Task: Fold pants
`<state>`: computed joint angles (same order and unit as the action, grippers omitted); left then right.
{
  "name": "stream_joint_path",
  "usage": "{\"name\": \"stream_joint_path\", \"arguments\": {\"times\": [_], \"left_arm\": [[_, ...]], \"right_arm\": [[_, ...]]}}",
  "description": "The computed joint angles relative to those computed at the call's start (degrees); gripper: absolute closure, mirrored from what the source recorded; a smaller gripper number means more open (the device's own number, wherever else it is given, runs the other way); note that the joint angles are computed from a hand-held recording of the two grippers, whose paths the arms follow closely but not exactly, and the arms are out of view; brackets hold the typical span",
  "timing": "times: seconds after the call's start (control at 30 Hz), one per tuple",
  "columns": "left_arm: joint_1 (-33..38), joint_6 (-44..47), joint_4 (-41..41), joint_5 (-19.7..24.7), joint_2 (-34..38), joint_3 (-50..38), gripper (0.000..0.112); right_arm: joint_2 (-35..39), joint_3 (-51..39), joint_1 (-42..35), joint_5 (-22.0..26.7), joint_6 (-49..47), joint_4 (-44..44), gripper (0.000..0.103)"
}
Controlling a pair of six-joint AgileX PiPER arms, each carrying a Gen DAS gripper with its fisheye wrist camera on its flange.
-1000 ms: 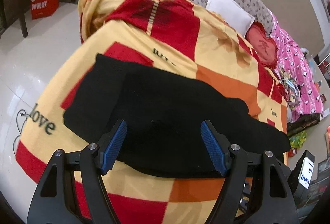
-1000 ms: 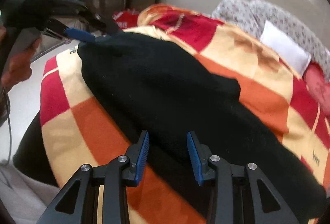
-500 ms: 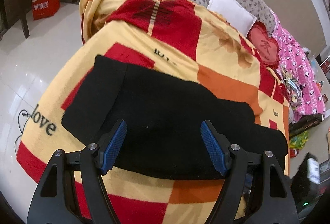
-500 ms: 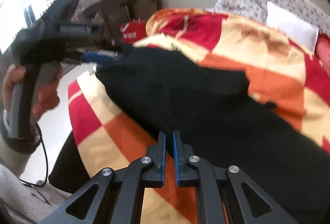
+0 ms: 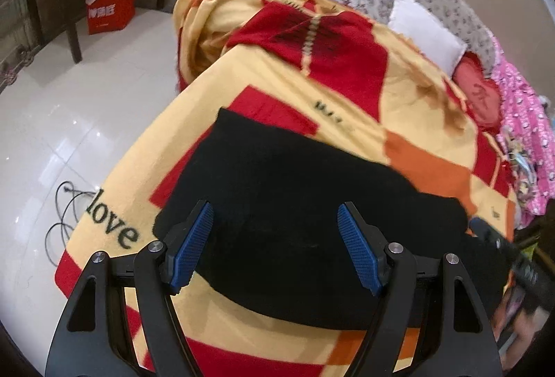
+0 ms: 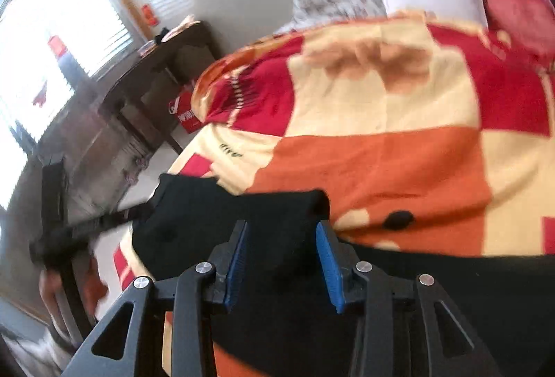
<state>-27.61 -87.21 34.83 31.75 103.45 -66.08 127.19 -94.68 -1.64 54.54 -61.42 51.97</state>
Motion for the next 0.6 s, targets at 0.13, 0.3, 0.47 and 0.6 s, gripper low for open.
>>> {"name": "stream_joint_path", "arguments": {"times": [0.13,0.3,0.47,0.6], "left_arm": [[0.39,0.69,-0.72,-0.10,1.09,0.13,0.038],[0.04,2.31,-0.65,1.94,2.56,-1.65,0.038],[-0.06,-0.27,2.46,2.16,3.84,-1.93,0.038],[-0.45,0.46,2.51,3.41,4.32,-2.70,0.038]], "right_arm": [[8.06,-11.01,1.74,3.14,8.55,-4.12,0.084],[5.07,-6.89,1.24,-0.58,2.07,2.57,0.095],[6.10,-5.96,3.87,-8.13,6.08,-2.71,0.095],[7.29,-7.29,3.47,-8.01,7.52,-1.76,0.095]]}}
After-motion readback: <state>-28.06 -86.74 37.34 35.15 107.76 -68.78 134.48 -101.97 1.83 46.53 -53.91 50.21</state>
